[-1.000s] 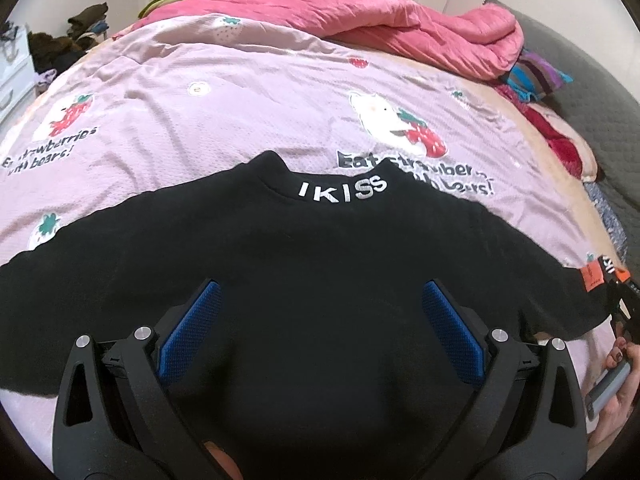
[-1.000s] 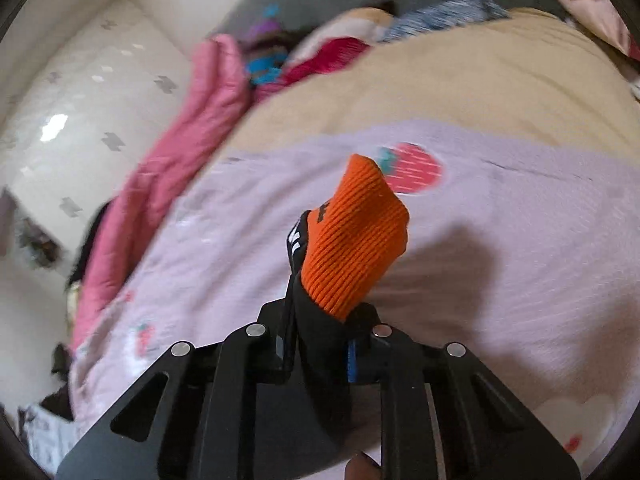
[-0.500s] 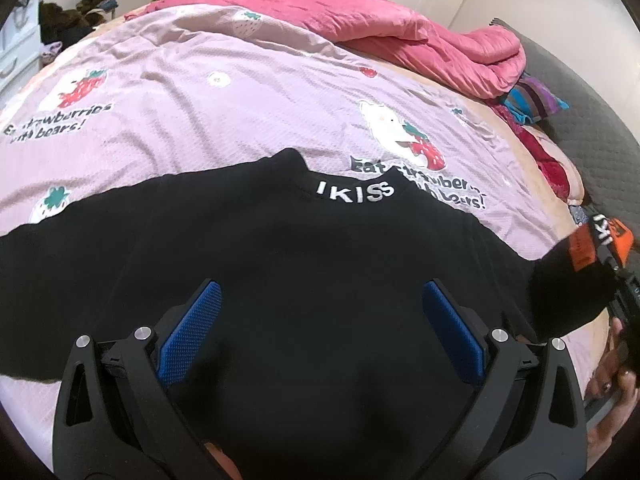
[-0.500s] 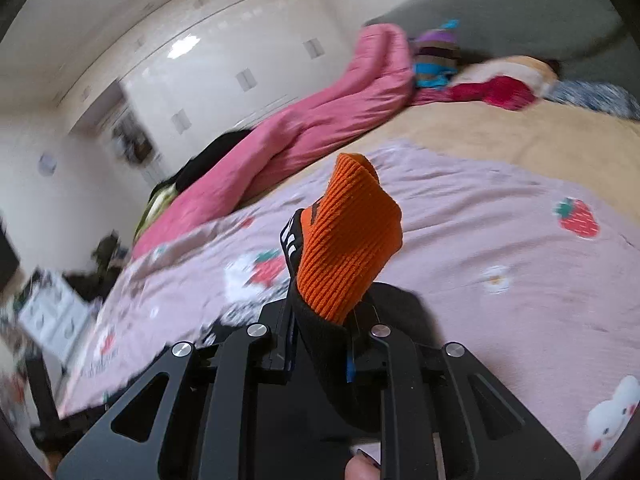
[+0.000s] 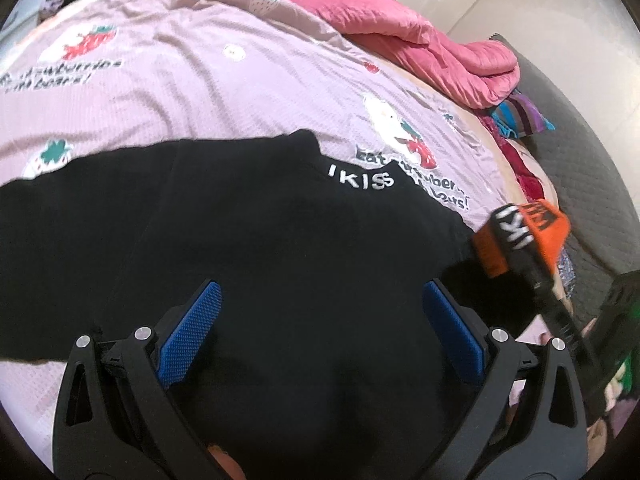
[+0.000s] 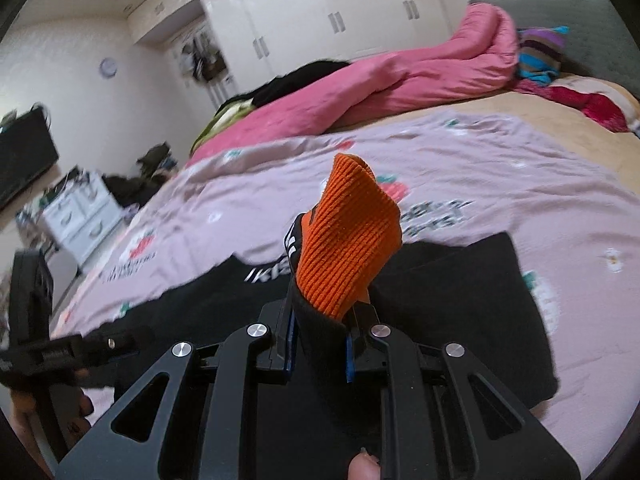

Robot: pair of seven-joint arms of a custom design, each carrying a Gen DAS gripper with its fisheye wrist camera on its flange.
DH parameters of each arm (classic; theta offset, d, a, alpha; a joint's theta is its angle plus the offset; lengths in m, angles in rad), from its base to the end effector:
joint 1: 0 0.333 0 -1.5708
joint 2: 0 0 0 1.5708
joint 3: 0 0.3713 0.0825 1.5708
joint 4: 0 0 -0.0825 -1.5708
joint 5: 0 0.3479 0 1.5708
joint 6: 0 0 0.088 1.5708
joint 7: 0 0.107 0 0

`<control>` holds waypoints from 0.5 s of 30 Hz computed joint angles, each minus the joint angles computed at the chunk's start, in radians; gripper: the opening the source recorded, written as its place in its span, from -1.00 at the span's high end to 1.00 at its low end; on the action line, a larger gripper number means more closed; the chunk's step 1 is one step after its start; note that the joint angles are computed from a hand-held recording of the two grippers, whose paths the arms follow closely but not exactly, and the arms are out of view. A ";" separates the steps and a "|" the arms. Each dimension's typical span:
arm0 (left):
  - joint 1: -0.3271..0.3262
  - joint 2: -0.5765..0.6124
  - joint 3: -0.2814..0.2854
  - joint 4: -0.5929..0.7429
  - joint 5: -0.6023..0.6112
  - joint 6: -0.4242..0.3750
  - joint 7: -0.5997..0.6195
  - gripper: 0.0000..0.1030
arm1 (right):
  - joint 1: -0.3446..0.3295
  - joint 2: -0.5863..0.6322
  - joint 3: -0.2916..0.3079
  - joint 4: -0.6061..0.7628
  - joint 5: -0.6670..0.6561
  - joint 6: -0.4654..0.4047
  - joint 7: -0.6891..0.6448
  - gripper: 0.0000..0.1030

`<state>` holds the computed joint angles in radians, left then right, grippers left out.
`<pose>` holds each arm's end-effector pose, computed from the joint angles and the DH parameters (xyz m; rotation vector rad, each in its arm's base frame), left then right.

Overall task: Fold small clothes
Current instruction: 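Lift the cuff with the right gripper and fold the sleeve across the sweater body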

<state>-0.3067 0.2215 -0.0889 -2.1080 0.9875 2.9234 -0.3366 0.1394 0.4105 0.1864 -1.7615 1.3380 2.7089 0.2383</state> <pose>0.5207 -0.2706 0.4392 -2.4358 1.2692 -0.9520 0.6526 0.1650 0.4441 -1.8592 1.1124 -0.1701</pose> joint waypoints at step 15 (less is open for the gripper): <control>-0.014 0.038 0.083 -0.047 0.077 0.192 -0.176 -0.65 | 0.021 0.037 0.022 -0.032 -0.197 -0.132 0.134 0.17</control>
<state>-0.3210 0.2594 -0.0056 -2.1545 1.0646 3.1158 -0.5127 0.1605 0.4471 0.2084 -1.7936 1.1410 2.5774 0.3720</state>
